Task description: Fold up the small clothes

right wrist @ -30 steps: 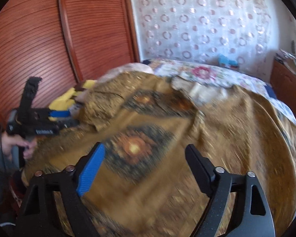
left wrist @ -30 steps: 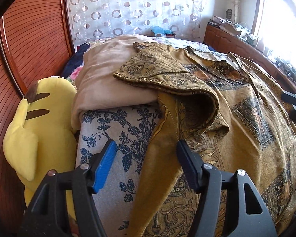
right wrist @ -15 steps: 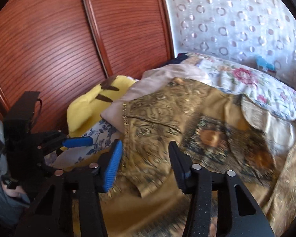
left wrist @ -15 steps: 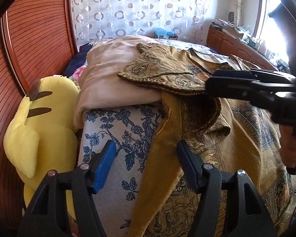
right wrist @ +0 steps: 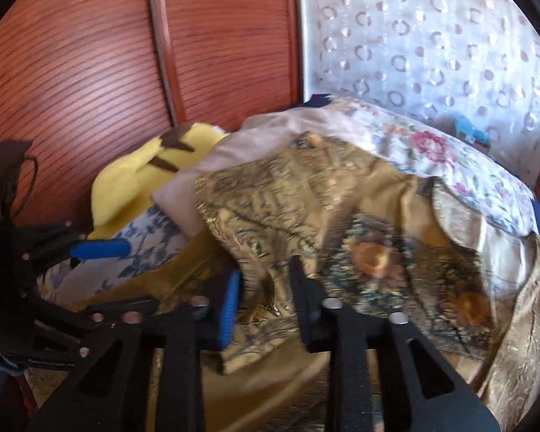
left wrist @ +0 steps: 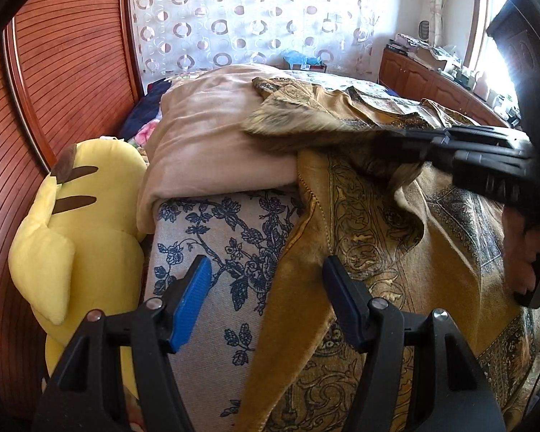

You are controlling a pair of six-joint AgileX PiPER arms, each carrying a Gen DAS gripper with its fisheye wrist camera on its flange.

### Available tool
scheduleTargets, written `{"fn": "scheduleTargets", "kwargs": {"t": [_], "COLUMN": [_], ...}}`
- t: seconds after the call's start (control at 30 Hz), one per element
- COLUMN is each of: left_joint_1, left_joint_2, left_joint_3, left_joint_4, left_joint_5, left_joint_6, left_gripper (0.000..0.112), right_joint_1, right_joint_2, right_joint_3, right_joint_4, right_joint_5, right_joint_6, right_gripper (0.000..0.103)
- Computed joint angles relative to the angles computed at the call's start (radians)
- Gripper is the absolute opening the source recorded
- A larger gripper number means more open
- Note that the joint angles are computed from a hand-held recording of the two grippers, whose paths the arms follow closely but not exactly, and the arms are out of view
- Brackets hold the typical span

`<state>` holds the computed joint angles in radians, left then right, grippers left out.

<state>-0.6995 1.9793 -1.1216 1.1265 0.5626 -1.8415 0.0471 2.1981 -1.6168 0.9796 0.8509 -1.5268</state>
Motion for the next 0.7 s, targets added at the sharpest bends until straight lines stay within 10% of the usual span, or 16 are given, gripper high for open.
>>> {"fn": "scheduleTargets", "kwargs": {"t": [0.33,0.4,0.7], "left_joint_1": [-0.001,-0.001,-0.002], "left_joint_2": [0.001,0.001,0.003], "left_joint_3": [-0.002,-0.003,-0.005], "left_joint_4": [-0.002,-0.002,-0.004], "left_joint_5": [0.001,0.002,0.004], "left_joint_6": [0.001,0.002,0.005], "left_gripper": [0.064,0.064,0.064], "right_joint_1": [-0.106,-0.154,-0.369], "right_joint_2": [-0.003,0.018,0.044], "right_joint_3": [-0.016,-0.057,-0.134], "right_joint_4": [-0.008,-0.023,-0.076], "right_joint_5": [-0.119,-0.087,0.071], "right_joint_6": [0.032,0.054,0.031], "right_gripper": [0.017,0.035,0.044]}}
